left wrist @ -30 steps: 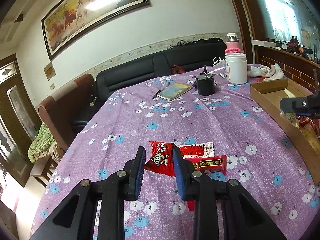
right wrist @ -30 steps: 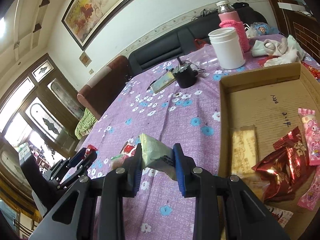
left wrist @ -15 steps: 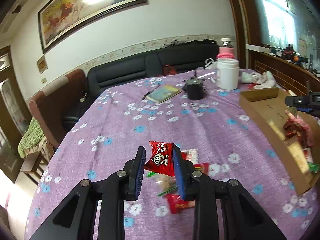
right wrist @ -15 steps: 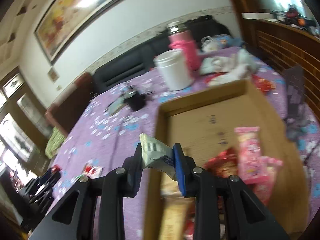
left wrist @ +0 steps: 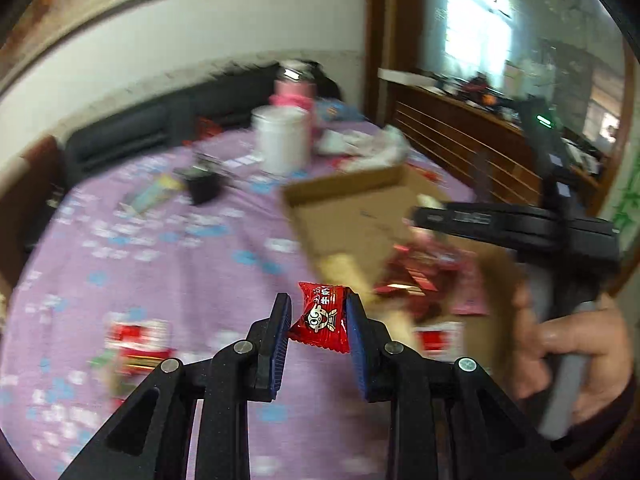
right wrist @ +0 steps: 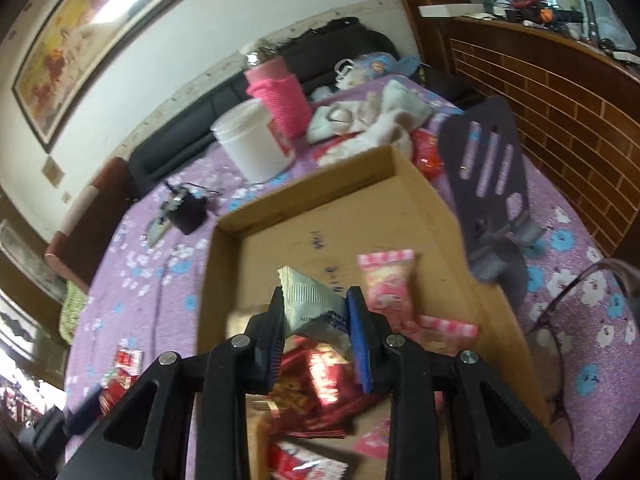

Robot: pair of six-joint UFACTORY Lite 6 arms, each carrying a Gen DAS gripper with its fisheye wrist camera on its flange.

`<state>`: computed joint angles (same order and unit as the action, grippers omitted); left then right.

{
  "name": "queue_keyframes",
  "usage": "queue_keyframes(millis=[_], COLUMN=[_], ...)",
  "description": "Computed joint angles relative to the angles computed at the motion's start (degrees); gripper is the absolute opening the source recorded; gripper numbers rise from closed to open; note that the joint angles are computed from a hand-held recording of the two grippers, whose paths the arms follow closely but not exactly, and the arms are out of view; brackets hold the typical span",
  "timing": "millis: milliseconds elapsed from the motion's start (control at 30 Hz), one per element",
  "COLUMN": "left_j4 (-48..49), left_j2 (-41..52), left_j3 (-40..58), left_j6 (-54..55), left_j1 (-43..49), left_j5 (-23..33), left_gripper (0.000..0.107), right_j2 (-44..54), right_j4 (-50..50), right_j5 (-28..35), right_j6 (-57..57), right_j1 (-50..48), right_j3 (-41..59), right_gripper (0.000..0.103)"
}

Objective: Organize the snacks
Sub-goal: 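Open both grippers to drop the packets into the tray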

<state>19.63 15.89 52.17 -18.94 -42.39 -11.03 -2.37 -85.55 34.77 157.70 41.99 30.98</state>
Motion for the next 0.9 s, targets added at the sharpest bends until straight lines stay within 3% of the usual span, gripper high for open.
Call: queue_keyframes(millis=[267, 400, 600, 733, 800, 900], left_j4=[12.8, 15.4, -0.3, -1.4, 3.7, 1.9], left_j2=[11.3, 13.6, 13.6, 12.8, 12.3, 11.3], left_j3=[9.1, 10.9, 9.8, 9.0, 8.5, 7.8], left_j6=[-16.9, -19.7, -3.6, -2.8, -8.0, -6.3], left_j1=[-8.1, -9.2, -10.6, -10.4, -10.0, -9.9], left_j5=[2.3, 2.4, 1.3, 1.2, 0.8, 0.3], left_gripper=[0.028, 0.028, 0.028, 0.029, 0.036, 0.039], right_j2=[-0.1, 0.4, 0.7, 0.0, -0.2, -0.9], right_j4=[1.7, 2.4, 4.6, 5.9, 6.1, 5.8], right_j5=[-2.8, -3.3, -2.5, -1.3, -1.2, -0.6], right_j6=[-1.5, -2.7, -5.3, -6.3, -6.3, -5.6], right_j1=[-2.8, -3.3, -2.8, -2.1, -2.1, -1.7], right_j3=[-1.4, -1.1, -0.2, -0.2, -0.2, -0.6], right_gripper=[0.028, 0.029, 0.033, 0.035, 0.038, 0.038])
